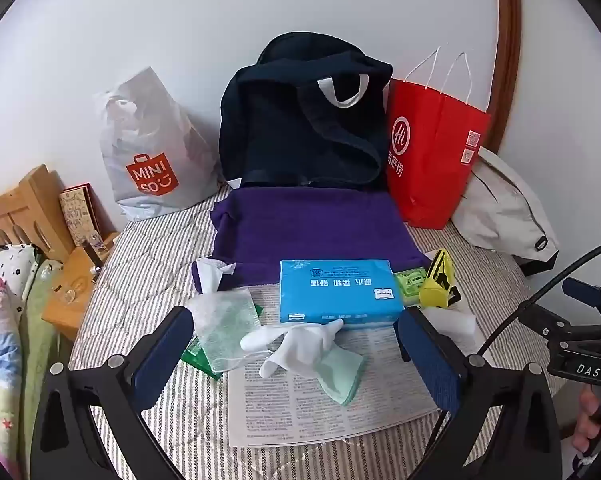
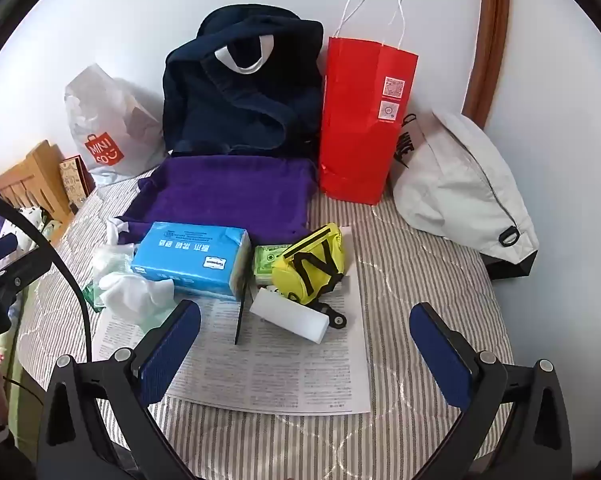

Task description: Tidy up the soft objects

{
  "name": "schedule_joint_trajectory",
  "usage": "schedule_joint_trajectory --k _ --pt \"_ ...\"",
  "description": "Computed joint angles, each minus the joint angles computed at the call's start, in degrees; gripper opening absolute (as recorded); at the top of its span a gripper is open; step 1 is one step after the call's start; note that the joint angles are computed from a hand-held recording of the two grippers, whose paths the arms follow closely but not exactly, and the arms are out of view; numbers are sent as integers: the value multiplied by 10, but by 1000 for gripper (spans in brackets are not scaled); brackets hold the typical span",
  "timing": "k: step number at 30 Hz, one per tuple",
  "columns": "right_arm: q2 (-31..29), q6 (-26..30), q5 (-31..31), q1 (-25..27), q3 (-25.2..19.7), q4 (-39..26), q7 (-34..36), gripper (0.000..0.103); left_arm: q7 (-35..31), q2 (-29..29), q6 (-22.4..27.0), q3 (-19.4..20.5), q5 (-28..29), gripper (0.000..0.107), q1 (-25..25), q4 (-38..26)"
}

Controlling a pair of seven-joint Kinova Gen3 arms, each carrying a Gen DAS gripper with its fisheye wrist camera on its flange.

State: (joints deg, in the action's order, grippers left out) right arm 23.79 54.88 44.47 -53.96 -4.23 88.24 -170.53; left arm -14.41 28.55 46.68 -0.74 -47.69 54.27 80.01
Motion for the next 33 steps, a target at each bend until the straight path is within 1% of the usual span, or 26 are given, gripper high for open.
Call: schedule_joint_trajectory --k 2,4,7,8,10,11,13,16,19,33 --pt "4 17 -11 2 -4 -13 18 103 -5 4 13 1 4 103 0 -7" --pt "6 22 -16 2 -3 -19 25 103 -10 8 27 1 4 103 2 -15" --pt "10 27 -17 -1 -1 -27 28 103 -11 3 21 0 -3 103 5 -11" --pt "11 28 -13 0 -3 -28 26 103 -16 8 30 2 -2 103 5 -20" --pt "-2 20 3 -13 5 -10 0 103 -23 10 33 8 -1 103 2 -24" --pt "-5 21 6 -18 8 -8 -6 103 -17 7 25 2 0 103 4 -15" --pt "-7 26 2 -8 -3 -16 4 103 -20 9 26 2 1 103 3 -18" --pt "-5 37 5 -9 -4 -25 7 103 -30 9 22 3 6 103 -3 -22" --pt "-7 37 8 -10 -5 -26 5 103 -21 8 16 -2 0 103 1 -15" --pt "-10 33 6 -8 -10 -25 6 103 -22 13 19 0 5 103 0 -15"
